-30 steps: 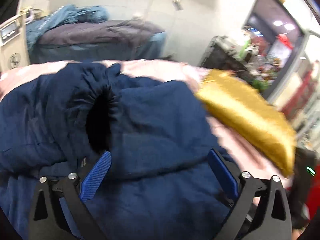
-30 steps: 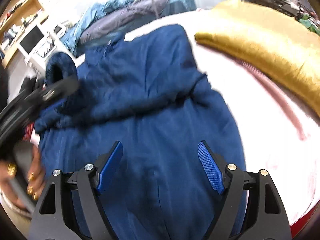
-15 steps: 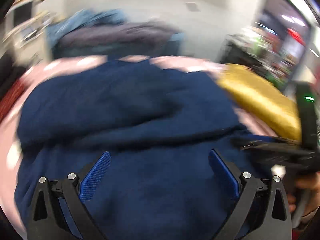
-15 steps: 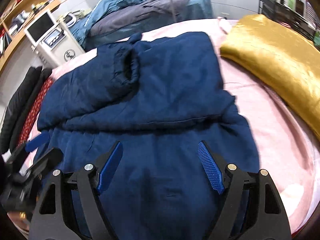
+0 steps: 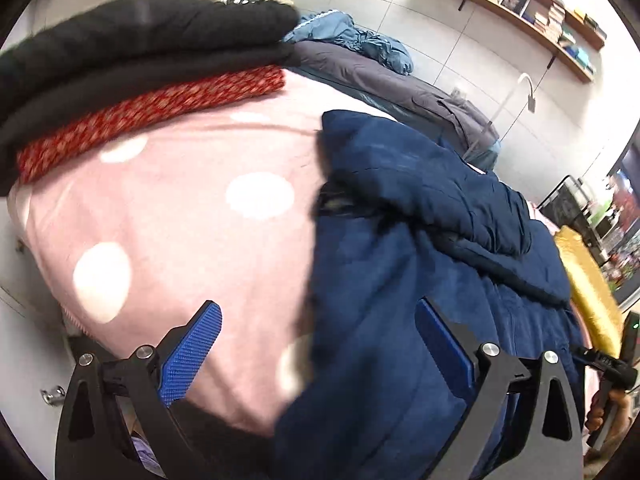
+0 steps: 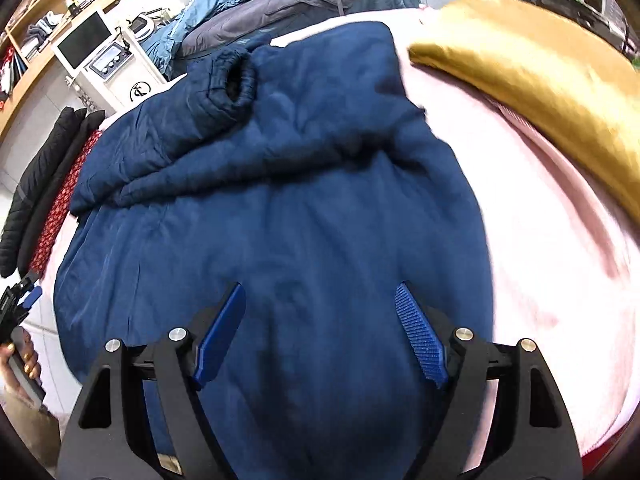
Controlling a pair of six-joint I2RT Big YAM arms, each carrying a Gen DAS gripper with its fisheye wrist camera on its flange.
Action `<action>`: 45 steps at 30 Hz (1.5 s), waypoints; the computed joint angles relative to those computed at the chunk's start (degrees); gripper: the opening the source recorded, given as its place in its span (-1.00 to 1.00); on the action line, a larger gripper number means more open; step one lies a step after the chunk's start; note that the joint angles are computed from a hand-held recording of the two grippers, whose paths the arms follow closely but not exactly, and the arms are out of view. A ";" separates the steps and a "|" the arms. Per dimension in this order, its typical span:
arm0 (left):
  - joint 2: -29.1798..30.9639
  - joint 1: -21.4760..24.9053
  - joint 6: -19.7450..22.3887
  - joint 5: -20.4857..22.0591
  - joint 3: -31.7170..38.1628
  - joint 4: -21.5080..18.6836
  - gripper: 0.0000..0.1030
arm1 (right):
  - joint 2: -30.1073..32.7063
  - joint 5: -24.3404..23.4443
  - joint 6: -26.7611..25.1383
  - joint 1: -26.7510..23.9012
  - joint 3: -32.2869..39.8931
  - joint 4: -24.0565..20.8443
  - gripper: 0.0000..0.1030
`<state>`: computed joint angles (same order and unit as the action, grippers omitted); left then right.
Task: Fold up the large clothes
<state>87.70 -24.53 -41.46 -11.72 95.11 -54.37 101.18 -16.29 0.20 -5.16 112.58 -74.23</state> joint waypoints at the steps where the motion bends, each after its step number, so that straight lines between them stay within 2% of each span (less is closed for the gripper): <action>1: -1.56 0.91 0.76 2.60 -2.46 1.49 0.77 | -0.50 -0.45 -0.77 -0.34 -0.68 -0.25 0.50; 5: -4.91 2.84 5.05 11.05 -7.91 3.37 0.64 | -4.28 -0.08 -6.77 -0.98 -5.29 -0.35 0.50; 8: -5.95 2.92 6.29 14.37 -10.76 5.22 0.64 | -6.93 0.20 -9.27 -1.30 -8.62 0.57 0.50; 12: -6.18 1.81 8.45 18.81 -13.38 6.09 0.64 | -8.80 -2.21 -9.68 -2.80 -10.54 0.04 0.50; 15: -5.51 0.26 11.02 20.18 -14.40 5.82 0.64 | -10.38 -3.09 -10.58 -4.07 -11.85 -1.04 0.50; 22: -4.24 -1.55 9.84 22.75 -16.39 6.69 0.66 | -13.63 -2.39 -12.75 -6.62 -16.19 -4.31 0.50; 26: -3.18 -2.05 9.44 23.70 -16.48 6.69 0.67 | -13.87 -6.11 -14.37 -7.98 -18.52 -10.07 0.50; 29: -2.97 -2.04 7.03 24.92 -17.40 8.37 0.66 | -14.04 -8.29 -16.35 -8.11 -20.43 -13.90 0.18; 30: -2.80 -2.15 7.00 25.77 -17.34 8.50 0.62 | -13.88 -9.33 -17.06 -8.01 -20.78 -15.27 0.06; 31: -2.39 -2.39 7.82 26.89 -16.96 8.22 0.53 | -13.89 -9.93 -17.64 -7.75 -21.19 -15.91 0.04; 35: -1.16 -3.45 10.73 26.54 -14.89 5.90 0.31 | -12.89 -11.94 -17.36 -7.74 -21.55 -16.72 -0.08; 38: -1.03 -3.20 10.26 28.29 -14.35 5.67 0.01 | -12.06 -13.06 -17.29 -7.89 -21.17 -17.81 -0.27; 40: -1.00 -3.18 10.37 29.79 -13.23 4.84 -0.33 | -11.36 -13.88 -18.77 -7.25 -19.48 -19.43 -0.40; 42: -0.50 -3.57 13.16 30.37 -10.69 2.50 -0.48 | -10.59 -15.84 -20.16 -7.13 -17.54 -20.93 -0.46; 45: -0.85 -3.53 14.37 32.13 -8.50 2.64 -0.58 | -9.70 -19.11 -21.51 -6.37 -14.27 -22.19 -0.48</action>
